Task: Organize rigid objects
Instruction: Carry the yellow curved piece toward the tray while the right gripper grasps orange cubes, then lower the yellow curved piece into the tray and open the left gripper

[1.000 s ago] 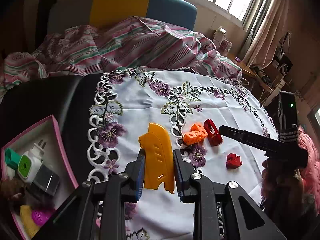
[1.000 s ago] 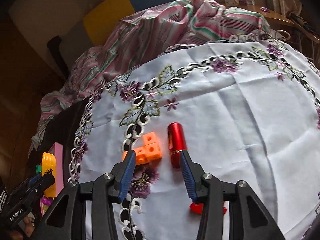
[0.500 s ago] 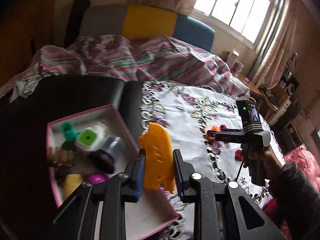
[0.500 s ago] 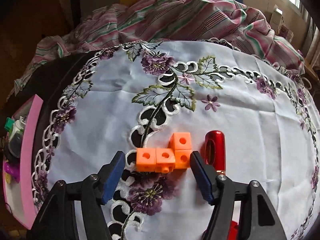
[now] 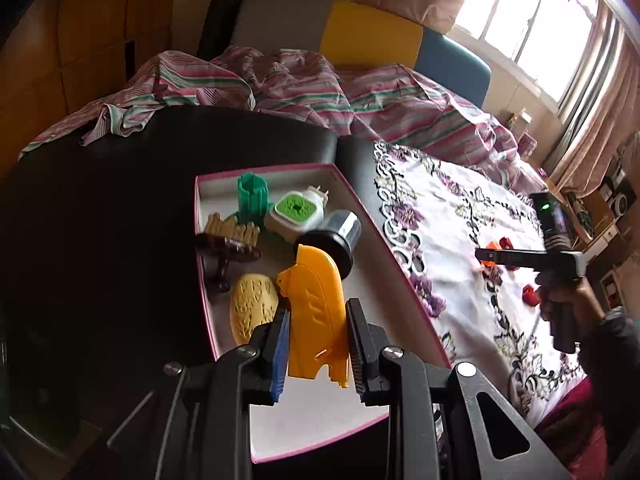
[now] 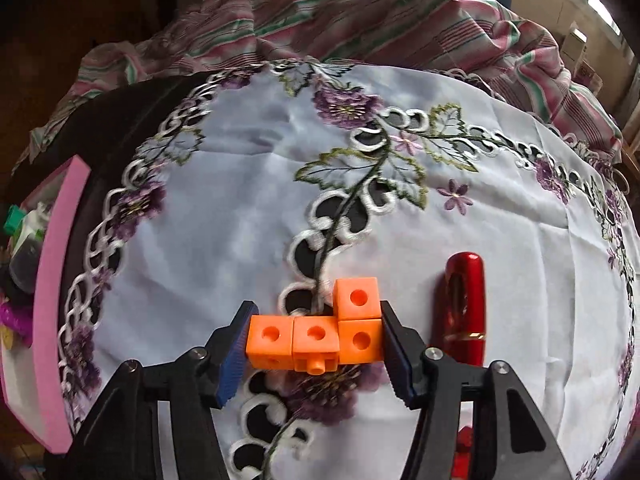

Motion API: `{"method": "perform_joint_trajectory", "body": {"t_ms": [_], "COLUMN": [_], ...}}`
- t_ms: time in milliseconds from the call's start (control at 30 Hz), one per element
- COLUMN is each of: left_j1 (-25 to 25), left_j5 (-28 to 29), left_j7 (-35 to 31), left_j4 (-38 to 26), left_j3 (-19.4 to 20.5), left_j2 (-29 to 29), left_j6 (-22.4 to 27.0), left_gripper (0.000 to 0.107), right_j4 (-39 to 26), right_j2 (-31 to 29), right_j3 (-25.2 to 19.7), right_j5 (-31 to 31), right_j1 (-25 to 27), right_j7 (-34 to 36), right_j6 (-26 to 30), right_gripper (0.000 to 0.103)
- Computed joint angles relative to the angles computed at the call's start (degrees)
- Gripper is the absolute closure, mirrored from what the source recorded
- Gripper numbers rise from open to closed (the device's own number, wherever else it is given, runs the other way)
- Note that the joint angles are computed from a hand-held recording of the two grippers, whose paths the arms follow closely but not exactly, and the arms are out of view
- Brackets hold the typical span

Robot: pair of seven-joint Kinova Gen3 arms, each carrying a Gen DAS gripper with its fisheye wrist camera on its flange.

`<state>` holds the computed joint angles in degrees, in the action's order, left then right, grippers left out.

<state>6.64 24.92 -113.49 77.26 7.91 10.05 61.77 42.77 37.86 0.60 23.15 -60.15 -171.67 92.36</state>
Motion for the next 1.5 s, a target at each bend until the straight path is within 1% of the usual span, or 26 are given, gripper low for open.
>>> {"method": "perform_joint_trajectory", "body": {"t_ms": [133, 167, 233, 333, 467, 533, 700, 1000, 1033, 1067, 1200, 1300, 1400, 1500], "left_j1": [0.5, 0.7, 1.2, 1.5, 2.0, 2.1, 2.1, 2.3, 2.3, 2.2, 1.4, -0.1, -1.4, -0.9], "left_j5": [-0.1, -0.3, -0.9, -1.3, -2.1, -2.4, -2.7, -3.2, -3.1, -2.9, -1.3, 2.4, 6.7, 7.7], "left_j7": [-0.6, -0.7, -0.8, -1.5, -2.1, -2.3, -2.6, -2.8, -3.0, -3.1, -4.2, -5.3, -6.7, -6.2], "left_j4": [1.9, 2.4, 3.5, 5.0, 7.1, 7.5, 8.6, 11.0, 11.1, 11.2, 11.5, 10.3, 8.4, 6.1], "left_j3": [0.2, 0.2, 0.1, 0.0, -0.4, -0.6, -0.9, -1.3, -1.4, -1.5, -2.0, -2.5, -2.2, -0.8], "left_j2": [-0.9, -1.3, -2.3, -3.8, -5.7, -6.1, -6.8, -8.1, -8.2, -8.2, -8.0, -6.4, -4.1, -1.6], "left_j6": [-1.2, -1.7, -3.0, -4.8, -7.4, -7.5, -7.5, -8.0, -8.0, -7.9, -6.7, -3.2, 0.2, 1.9], "left_gripper": [0.081, 0.081, 0.081, 0.081, 0.081, 0.081, 0.081, 0.081, 0.081, 0.081, 0.081, 0.081, 0.081, 0.081], "right_j4": [-6.4, -7.1, -5.4, -5.7, -3.0, -1.0, -1.1, 1.2, 2.4, 2.6, 1.7, 1.5, 1.2, 1.3], "right_j2": [3.6, 4.2, 4.2, 4.6, 3.5, 2.5, 2.8, 1.9, 1.2, 1.2, 1.7, 1.8, 2.0, 1.9], "right_j3": [0.1, 0.3, -0.1, 0.9, 0.9, 0.8, 0.6, 0.6, -0.3, -0.1, 0.0, 0.0, 0.1, 0.1], "right_j5": [0.4, 0.1, -0.9, -0.6, -0.1, 0.1, 0.8, 2.0, 2.3, 2.3, 2.5, 2.6, 2.5, 2.2], "right_j1": [-2.3, -2.7, -2.6, -3.5, -3.8, -3.8, -4.0, -4.5, -4.1, -4.1, -4.3, -4.2, -4.2, -3.9], "right_j7": [2.8, 3.1, 2.2, 2.5, 2.2, 1.2, 1.5, 1.7, 2.7, 2.9, 3.8, 4.4, 4.9, 5.1], "right_j6": [2.0, 2.3, 0.6, 0.9, -1.1, -2.7, -2.6, -4.4, -5.5, -5.7, -4.8, -4.5, -4.1, -4.3], "right_gripper": [0.043, 0.043, 0.043, 0.043, 0.043, 0.043, 0.043, 0.042, 0.042, 0.042, 0.043, 0.043, 0.043, 0.043]}}
